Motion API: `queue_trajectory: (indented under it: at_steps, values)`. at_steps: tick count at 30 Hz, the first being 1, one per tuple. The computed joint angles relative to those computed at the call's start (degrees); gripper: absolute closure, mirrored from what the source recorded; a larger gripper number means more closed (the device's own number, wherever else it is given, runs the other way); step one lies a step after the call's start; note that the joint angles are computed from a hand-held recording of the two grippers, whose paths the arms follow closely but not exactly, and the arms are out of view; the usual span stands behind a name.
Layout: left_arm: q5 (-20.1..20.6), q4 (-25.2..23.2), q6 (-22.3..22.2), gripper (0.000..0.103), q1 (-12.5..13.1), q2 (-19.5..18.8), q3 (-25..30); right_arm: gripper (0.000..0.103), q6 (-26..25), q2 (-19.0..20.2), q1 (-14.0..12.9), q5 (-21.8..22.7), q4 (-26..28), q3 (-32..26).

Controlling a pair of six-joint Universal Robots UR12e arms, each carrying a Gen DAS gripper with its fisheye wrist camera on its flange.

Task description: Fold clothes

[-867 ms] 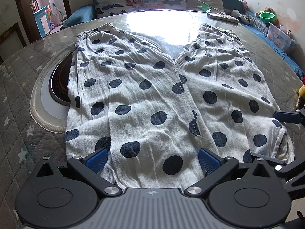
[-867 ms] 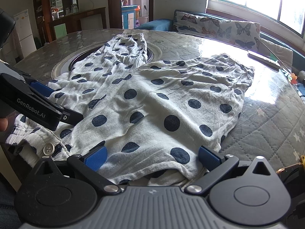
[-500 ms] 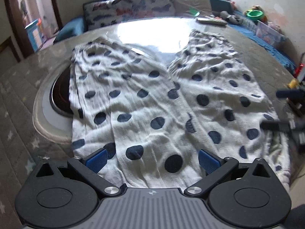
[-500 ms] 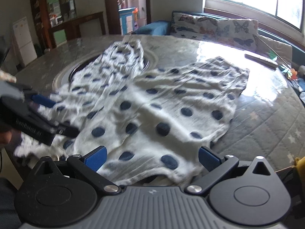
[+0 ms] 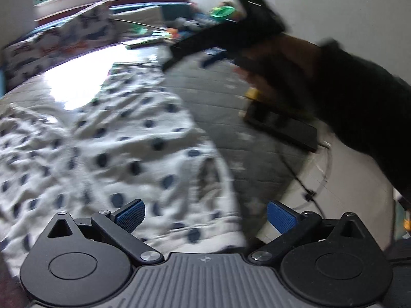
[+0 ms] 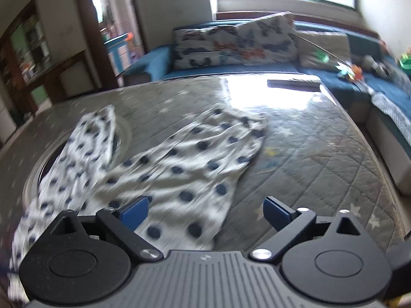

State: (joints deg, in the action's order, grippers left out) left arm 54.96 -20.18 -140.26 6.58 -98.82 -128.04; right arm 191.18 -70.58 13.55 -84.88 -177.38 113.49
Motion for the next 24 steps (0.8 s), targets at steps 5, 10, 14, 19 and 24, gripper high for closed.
queue_trajectory:
  at_steps: [5,10,14,19,24]
  values:
    - [-1.1,-5.6,3.4,0.015,-1.0,-0.5,1.3,0.014,3.6,2.0,-2.0,0.7,1.8,-2.4]
    - [1.7,-7.9,4.2,0.038,-2.5,-1.8,2.7,0.023,5.2,4.0,-3.1,2.5,2.8,-4.2]
    - [3.6,-8.4,4.3,0.052,-3.3,-2.3,3.3,0.035,7.3,5.2,-3.9,4.9,2.9,-5.4]
    - [4.8,-8.4,4.3,0.063,-3.5,-2.7,3.7,0.040,9.9,7.2,-4.3,6.6,2.9,-7.8]
    - [5.2,-8.4,5.0,0.079,-3.7,-2.7,3.9,0.042,12.4,9.4,-4.5,4.8,3.8,-10.6]
